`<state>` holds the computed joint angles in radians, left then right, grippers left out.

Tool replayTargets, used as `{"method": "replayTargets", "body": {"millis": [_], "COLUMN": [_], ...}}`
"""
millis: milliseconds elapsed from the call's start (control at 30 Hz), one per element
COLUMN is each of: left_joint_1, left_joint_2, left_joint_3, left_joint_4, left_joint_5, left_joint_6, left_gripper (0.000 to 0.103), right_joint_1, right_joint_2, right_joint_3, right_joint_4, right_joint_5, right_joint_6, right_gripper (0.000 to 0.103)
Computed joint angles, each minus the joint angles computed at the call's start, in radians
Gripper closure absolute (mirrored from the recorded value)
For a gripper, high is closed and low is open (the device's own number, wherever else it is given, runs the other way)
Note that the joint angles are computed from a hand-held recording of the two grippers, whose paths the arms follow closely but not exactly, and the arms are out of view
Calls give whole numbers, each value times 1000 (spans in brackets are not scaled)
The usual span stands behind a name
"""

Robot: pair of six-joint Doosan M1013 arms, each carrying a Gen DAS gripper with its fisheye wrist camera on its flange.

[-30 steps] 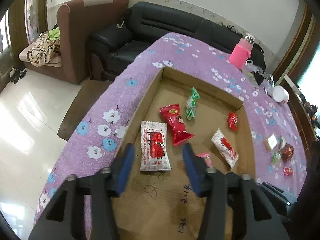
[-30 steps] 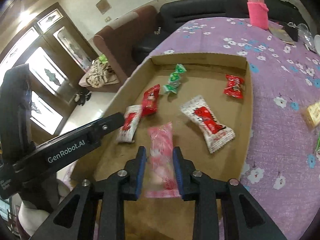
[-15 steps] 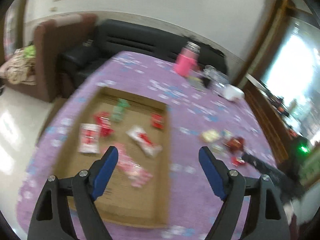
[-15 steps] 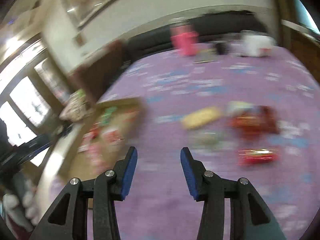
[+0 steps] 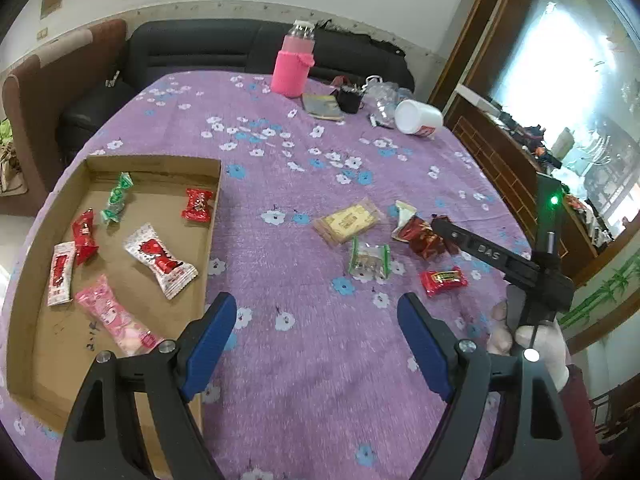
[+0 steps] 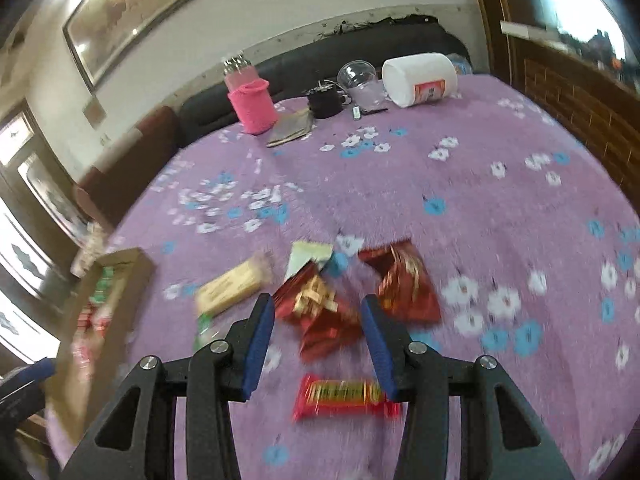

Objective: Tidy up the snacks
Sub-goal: 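Grasp the clear green-ended candy with the left gripper while the right grasps a brown-red candy, then carry both candies into the cardboard box and open both grippers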

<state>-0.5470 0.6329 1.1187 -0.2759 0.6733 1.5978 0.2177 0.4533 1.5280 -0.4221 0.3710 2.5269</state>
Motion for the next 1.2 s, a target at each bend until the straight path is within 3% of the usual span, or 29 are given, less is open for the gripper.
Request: {"method": "replayTargets", "body": {"millis": [233,367,433,633,867,933,1000,1200], "left_joint_1": [-15,-31,-41,-74,-95,-99,-116,-112], "left_joint_2": [84,133,155,220,274,275,266,240], "left_joint_3": [-114,-176,-205,-295,-368,-363,-338,-293], "left_joint_4": [36,68,89,165,210,228,339,299], "left_joint_5": [91,118,128,142,172,161,121,78], "left_joint_6": [-28,-42,-51,-67,-67,-77,-129,-129], "left_gripper": [21,21,21,21,21,35,63,67], "right_joint_1": [-5,3,1,-21,-43,-45,-45,-46], "right_joint_2": [44,50,40,10,2,1,-1,-6], "right_joint_3": [-22,-27,-15,32,51,52,54,63], "right_joint_4": [74,50,29,59,176,201,209,171], "right_joint_5": [-8,10,-26,-112,-148,-152,-157,-173], "right_joint_6": [-122,-126,-102,-50,-102,-121,-126,-84], "right_gripper": [55,74,76,77,76,76,76,76]}}
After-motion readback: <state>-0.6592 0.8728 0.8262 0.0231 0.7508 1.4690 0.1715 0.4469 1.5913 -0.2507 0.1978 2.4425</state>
